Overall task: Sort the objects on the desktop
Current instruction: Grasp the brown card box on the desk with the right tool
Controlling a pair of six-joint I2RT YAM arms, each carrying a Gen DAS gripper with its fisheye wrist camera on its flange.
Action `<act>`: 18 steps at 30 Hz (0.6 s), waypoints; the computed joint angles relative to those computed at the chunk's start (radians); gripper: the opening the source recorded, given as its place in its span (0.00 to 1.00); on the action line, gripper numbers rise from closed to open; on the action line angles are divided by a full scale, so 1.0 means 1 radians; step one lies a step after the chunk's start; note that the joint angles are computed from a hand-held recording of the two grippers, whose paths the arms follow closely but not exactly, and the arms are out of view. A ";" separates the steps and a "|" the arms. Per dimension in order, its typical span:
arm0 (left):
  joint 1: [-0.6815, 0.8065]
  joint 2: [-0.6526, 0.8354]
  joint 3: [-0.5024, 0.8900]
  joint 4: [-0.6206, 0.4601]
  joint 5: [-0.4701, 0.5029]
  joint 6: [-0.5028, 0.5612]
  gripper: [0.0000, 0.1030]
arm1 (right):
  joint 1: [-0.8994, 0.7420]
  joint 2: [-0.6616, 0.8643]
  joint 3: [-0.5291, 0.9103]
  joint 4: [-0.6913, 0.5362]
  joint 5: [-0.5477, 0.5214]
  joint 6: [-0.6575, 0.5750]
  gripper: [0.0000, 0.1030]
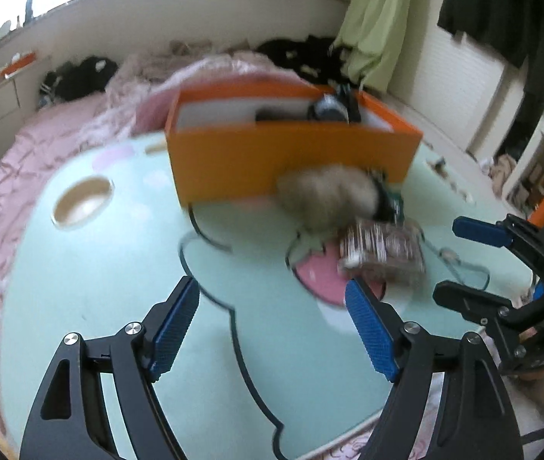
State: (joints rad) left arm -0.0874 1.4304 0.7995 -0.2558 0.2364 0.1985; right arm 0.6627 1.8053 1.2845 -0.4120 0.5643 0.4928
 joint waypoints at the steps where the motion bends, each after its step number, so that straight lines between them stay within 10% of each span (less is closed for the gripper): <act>1: -0.010 0.015 -0.008 0.005 -0.015 -0.003 0.77 | 0.000 0.012 -0.002 -0.006 -0.007 0.013 0.83; 5: -0.066 0.007 -0.062 0.081 -0.117 -0.018 1.00 | 0.014 0.041 -0.009 -0.002 0.049 0.037 0.95; 18: -0.065 0.016 -0.072 0.105 -0.105 -0.014 1.00 | -0.007 -0.016 -0.089 0.117 0.015 0.023 0.93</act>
State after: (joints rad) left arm -0.1520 1.4461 0.7278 -0.1506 0.1311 0.1845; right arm 0.6559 1.7898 1.1955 -0.2951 0.5795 0.5162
